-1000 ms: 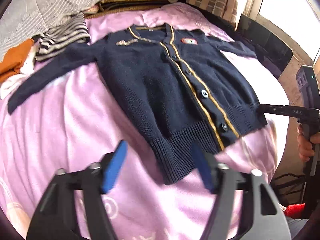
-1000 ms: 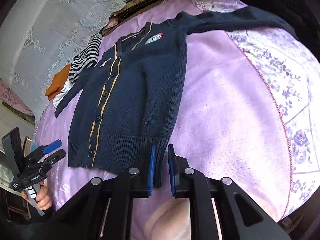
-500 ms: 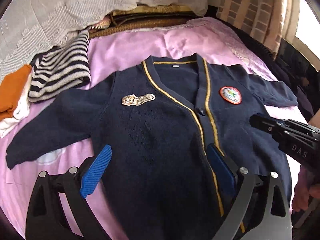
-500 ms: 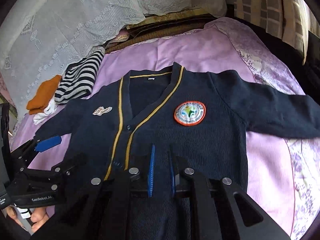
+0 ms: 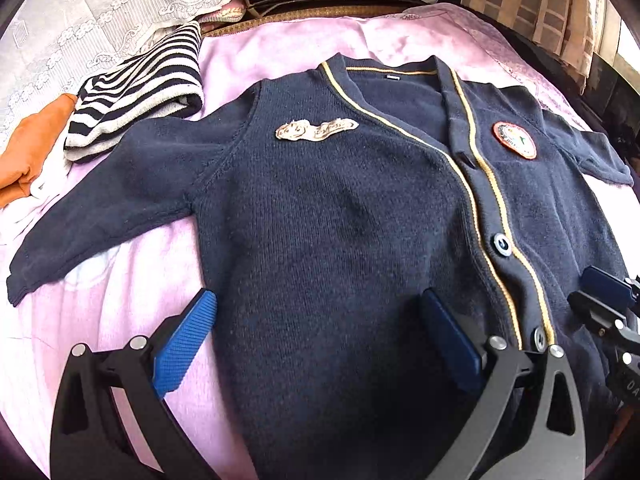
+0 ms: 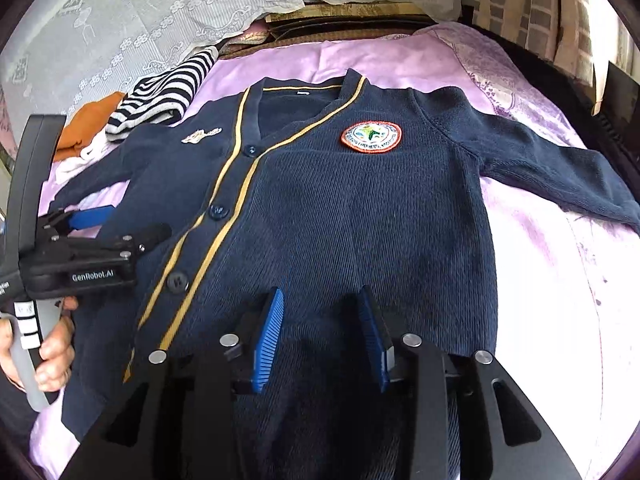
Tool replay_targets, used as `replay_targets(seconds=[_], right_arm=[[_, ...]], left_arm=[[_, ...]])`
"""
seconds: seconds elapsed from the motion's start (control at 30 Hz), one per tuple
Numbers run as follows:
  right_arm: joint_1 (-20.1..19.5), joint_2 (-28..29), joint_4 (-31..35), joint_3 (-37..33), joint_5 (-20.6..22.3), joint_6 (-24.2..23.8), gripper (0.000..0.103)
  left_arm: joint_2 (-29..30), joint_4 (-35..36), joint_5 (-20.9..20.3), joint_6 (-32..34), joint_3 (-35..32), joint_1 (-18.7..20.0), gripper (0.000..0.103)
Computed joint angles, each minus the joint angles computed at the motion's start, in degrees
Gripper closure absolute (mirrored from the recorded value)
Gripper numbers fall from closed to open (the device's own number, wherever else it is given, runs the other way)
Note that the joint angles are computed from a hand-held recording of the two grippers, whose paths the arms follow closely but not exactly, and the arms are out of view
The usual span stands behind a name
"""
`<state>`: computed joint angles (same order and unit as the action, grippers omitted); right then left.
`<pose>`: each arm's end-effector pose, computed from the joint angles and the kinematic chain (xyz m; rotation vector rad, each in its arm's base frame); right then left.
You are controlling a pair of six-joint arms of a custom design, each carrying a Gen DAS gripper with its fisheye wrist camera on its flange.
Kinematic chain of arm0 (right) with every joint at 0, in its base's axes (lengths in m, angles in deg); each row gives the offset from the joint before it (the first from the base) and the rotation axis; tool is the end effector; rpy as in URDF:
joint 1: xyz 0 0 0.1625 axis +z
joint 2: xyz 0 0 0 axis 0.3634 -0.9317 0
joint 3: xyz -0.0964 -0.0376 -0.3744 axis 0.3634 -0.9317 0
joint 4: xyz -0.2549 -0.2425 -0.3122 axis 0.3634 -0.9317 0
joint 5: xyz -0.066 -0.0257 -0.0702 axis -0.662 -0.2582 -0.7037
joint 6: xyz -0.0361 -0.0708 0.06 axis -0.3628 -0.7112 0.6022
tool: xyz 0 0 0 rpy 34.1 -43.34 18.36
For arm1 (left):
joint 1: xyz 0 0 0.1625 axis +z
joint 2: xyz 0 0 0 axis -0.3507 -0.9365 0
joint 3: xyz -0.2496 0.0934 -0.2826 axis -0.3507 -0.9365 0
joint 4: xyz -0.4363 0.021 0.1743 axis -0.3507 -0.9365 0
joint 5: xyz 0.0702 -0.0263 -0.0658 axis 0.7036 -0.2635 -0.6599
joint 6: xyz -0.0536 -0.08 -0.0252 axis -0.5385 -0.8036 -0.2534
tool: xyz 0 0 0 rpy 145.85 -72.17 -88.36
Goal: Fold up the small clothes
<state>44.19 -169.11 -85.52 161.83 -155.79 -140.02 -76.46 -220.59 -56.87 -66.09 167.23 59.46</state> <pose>-0.0867 -0.4788 0.2895 0.5137 -2.3620 0.7399 -0.3292 -0.5394 -0.1377 0.4399 2.2441 -0.6308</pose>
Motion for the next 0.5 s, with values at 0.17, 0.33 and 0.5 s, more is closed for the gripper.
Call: replay_targets(seconds=[0.17, 0.33, 0.5], right_arm=[[-1.69, -4.25, -1.23, 4.42, 1.13, -1.86, 0.047], [-2.96, -8.52, -5.30, 9.85, 0.53, -7.93, 0.043], [-4.14, -15.97, 1.85, 11.95, 2.60, -7.96, 0.043]], left_arm=[[-1.79, -0.08, 0.41, -2.91, 3.89, -1.84, 0.004], [-2.80, 1.05, 1.95, -5.38, 6.83, -4.21, 0.004], [-4.84, -0.53, 1.09, -6.30, 10.24, -6.01, 0.005]])
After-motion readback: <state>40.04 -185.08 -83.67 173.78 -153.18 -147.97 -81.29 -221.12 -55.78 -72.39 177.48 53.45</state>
